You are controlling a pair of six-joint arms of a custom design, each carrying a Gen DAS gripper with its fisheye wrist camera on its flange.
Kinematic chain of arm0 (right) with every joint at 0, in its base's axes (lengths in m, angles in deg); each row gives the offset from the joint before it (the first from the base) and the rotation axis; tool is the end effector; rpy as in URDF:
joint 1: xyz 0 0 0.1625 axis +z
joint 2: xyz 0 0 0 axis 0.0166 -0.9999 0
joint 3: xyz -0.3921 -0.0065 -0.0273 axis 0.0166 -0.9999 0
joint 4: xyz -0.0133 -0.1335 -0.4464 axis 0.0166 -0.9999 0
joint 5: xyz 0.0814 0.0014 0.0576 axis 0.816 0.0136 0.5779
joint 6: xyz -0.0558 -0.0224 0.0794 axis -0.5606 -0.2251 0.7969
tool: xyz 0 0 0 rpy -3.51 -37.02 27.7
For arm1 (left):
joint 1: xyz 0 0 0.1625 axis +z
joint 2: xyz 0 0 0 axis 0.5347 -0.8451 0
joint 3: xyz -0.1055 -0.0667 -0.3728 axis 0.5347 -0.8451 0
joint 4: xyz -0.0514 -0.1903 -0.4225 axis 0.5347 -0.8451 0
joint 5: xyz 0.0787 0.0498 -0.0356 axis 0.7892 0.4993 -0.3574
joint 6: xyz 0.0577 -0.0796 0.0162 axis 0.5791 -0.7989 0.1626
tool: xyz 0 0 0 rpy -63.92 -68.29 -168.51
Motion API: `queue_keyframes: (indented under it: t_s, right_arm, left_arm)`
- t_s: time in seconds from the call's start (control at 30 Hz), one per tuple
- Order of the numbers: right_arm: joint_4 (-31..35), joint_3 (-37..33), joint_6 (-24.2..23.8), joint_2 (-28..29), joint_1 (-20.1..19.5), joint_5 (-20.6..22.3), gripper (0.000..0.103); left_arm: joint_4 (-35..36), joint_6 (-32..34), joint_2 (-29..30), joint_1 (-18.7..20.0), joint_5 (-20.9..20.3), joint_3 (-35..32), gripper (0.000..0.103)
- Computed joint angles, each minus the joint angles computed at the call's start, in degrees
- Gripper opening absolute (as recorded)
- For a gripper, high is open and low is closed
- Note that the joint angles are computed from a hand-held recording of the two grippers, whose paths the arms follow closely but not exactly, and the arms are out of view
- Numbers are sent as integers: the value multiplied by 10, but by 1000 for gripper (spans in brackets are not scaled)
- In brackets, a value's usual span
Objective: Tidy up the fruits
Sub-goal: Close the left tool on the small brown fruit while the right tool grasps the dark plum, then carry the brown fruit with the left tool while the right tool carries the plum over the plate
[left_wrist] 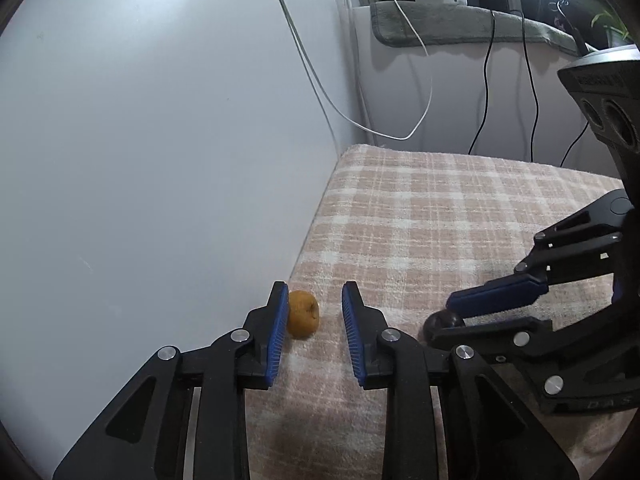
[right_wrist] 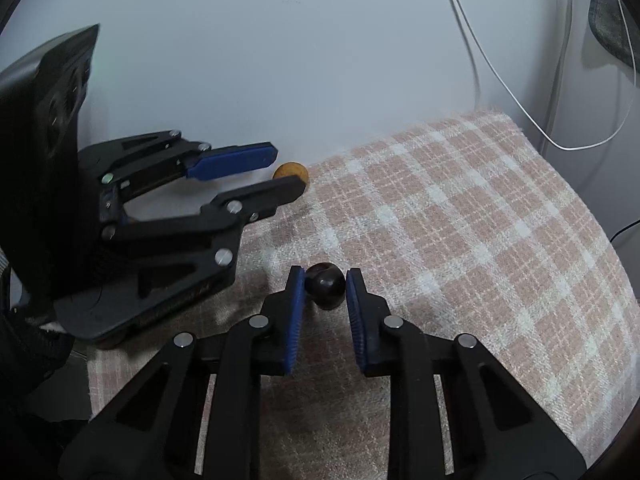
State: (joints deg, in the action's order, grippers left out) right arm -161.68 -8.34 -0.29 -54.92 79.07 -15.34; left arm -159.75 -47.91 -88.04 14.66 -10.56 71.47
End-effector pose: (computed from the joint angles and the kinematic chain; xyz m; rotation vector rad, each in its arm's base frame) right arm -0.0069 -0.7790 0.1994 1.4617 -2.6114 0.1476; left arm -0.3406 -0.6972 -0.0930 0.4190 1.9693 -0.8618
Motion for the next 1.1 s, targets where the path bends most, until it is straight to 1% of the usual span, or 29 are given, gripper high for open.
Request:
queue_keyframes:
  t_s: [0.07, 0.13, 0.23, 0.3, 0.33, 0.4, 0.47, 0.53, 0.67, 0.7, 0.9, 1.0, 1.1]
  right_arm:
    - [4, 3, 2, -3, -2, 2, 22]
    - [3, 14, 3, -10, -3, 3, 22]
    - [6, 10, 3, -8, -3, 2, 22]
    - [19, -6, 4, 2, -3, -1, 23]
    - [17, -5, 5, 2, -3, -2, 23]
    - [24, -16, 7, 12, -3, -4, 23]
    - [28, -21, 11, 16, 1, -4, 23]
    - [26, -21, 10, 16, 0, 0, 23]
    - [24, -26, 7, 9, -5, 8, 22]
    - [23, -27, 8, 8, -7, 10, 21]
    - [26, -35, 18, 2, -14, 23, 21]
    - [17, -31, 19, -6, -18, 29, 21]
    - [9, -17, 18, -27, -23, 37, 21]
  left_arm:
    - [24, -7, 3, 2, 3, -8, 34]
    - [62, -29, 2, 5, 7, -12, 38]
    - [106, -51, 6, 9, 12, -24, 38]
    - [128, -59, 8, 10, 14, -29, 38]
    - [146, -66, 10, 10, 24, -32, 38]
    - [159, -66, 15, 10, 34, -37, 34]
    - [164, -80, 12, 12, 47, -35, 20]
    - [138, -61, 11, 14, 35, -33, 20]
    - [103, -50, 4, 12, 25, -19, 20]
    - [80, -40, 1, 9, 20, -11, 20]
    - [23, -20, -13, -7, 4, 20, 20]
    - [2, -18, -16, -13, -15, 25, 20]
    - [-37, 6, -8, -26, -28, 21, 20]
